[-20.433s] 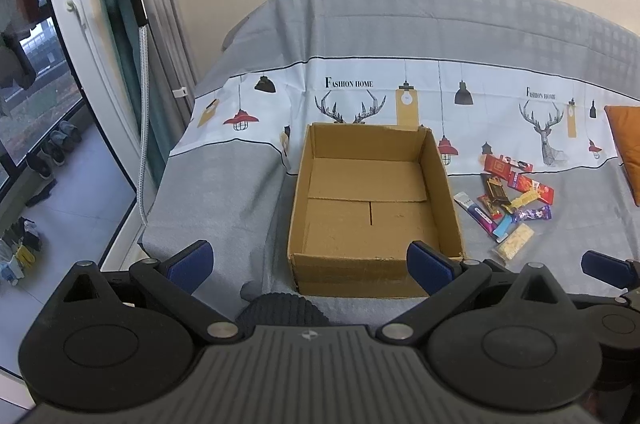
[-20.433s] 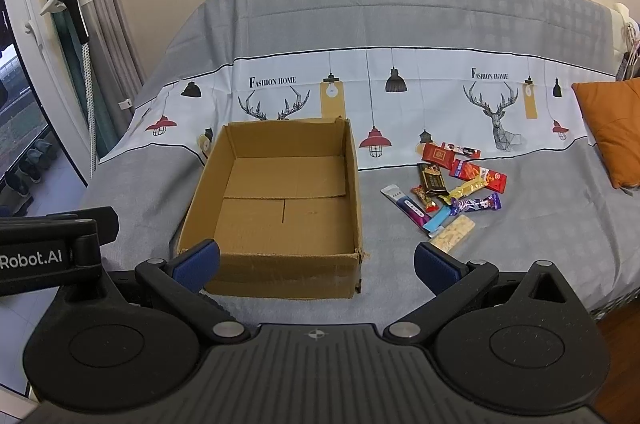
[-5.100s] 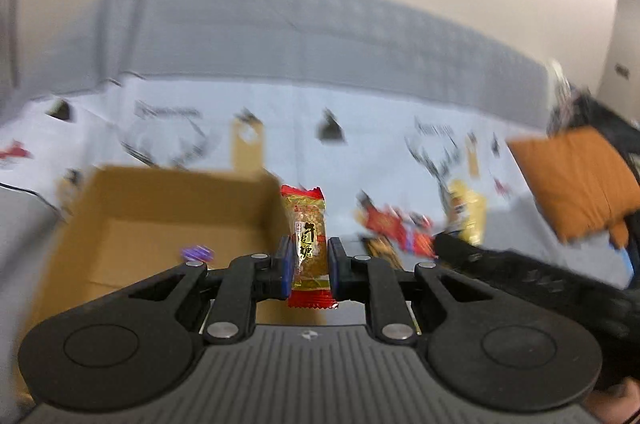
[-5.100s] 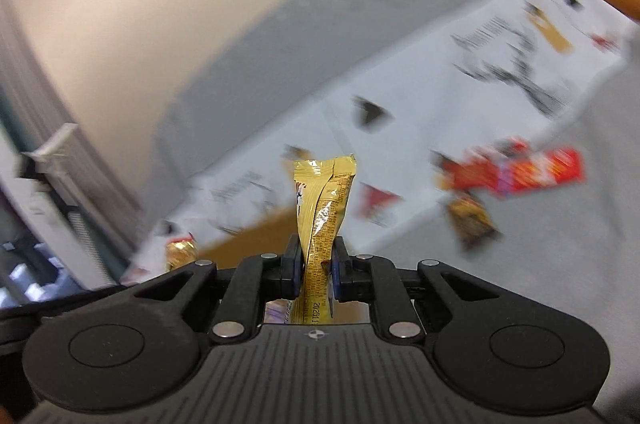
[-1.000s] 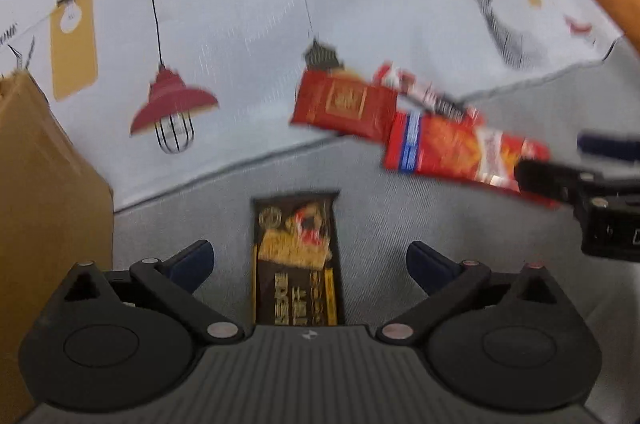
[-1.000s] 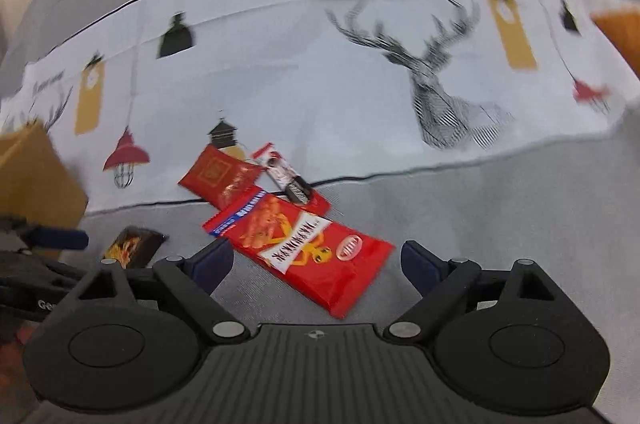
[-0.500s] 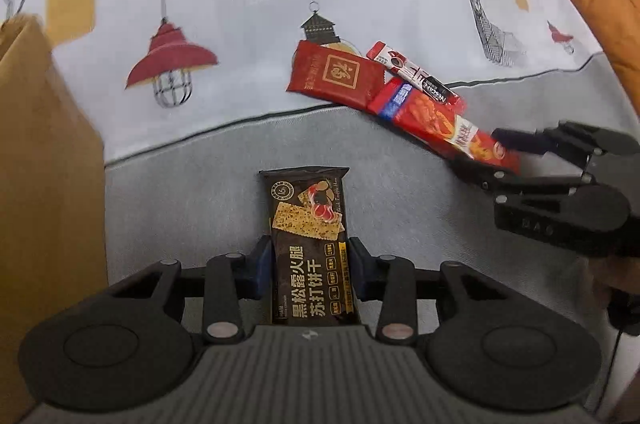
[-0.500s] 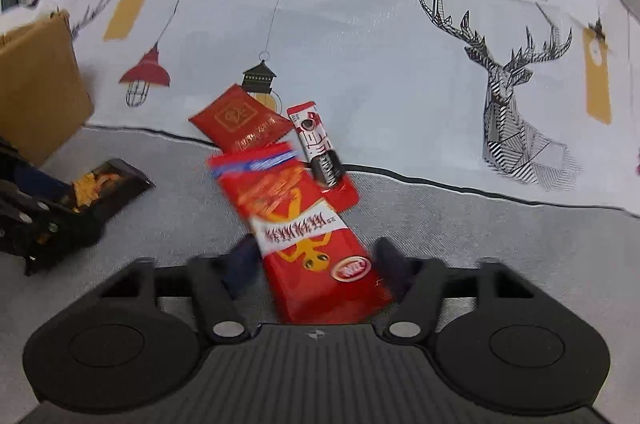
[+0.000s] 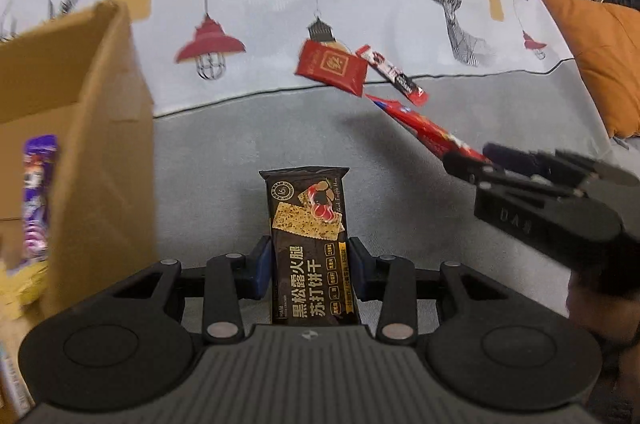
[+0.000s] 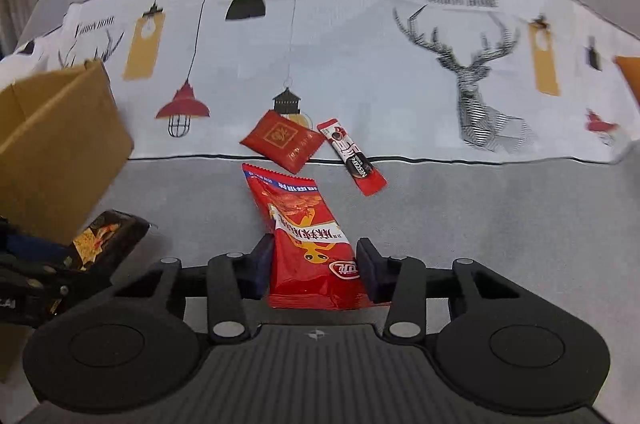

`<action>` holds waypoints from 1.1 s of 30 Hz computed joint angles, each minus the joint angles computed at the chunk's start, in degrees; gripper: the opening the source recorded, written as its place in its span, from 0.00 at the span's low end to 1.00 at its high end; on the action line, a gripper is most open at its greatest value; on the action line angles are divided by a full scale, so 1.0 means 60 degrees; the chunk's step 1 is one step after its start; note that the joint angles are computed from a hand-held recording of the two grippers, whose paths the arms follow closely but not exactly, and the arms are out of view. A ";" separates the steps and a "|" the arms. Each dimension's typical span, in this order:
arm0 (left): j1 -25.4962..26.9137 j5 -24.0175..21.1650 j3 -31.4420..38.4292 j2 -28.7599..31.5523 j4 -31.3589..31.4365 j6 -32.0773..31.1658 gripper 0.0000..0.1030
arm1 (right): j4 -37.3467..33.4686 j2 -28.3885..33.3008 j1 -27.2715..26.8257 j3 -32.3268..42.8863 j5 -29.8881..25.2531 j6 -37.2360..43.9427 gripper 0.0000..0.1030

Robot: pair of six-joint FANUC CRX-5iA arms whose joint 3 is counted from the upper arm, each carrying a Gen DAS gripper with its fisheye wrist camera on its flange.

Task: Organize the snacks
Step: 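Carry both snacks over the box and open both tools to drop them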

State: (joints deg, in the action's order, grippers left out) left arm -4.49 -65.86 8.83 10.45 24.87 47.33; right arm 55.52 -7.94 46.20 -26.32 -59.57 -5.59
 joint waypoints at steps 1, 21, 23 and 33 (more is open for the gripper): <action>0.0072 -0.0066 -0.0034 -0.0071 0.0043 0.0024 0.42 | 0.0066 0.0102 0.0252 0.0117 -0.0345 -0.0325 0.42; 0.2793 -0.1323 0.0372 -0.0976 0.3013 -0.1478 0.42 | 0.1984 0.0291 0.1947 0.1384 -0.0789 -0.4728 0.42; 0.3106 -0.1268 0.0498 -0.0988 0.3443 -0.1711 0.42 | 0.2421 0.0649 0.2021 0.2025 -0.0846 -0.4273 0.42; 0.4557 -0.0791 0.0571 -0.1077 0.5171 -0.2773 0.42 | 0.4336 0.2391 0.2045 0.4744 -0.0346 -0.2532 0.42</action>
State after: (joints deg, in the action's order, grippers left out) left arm 22.85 -70.61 12.25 3.99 55.90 30.70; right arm 81.53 6.40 58.47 2.15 -61.64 -20.78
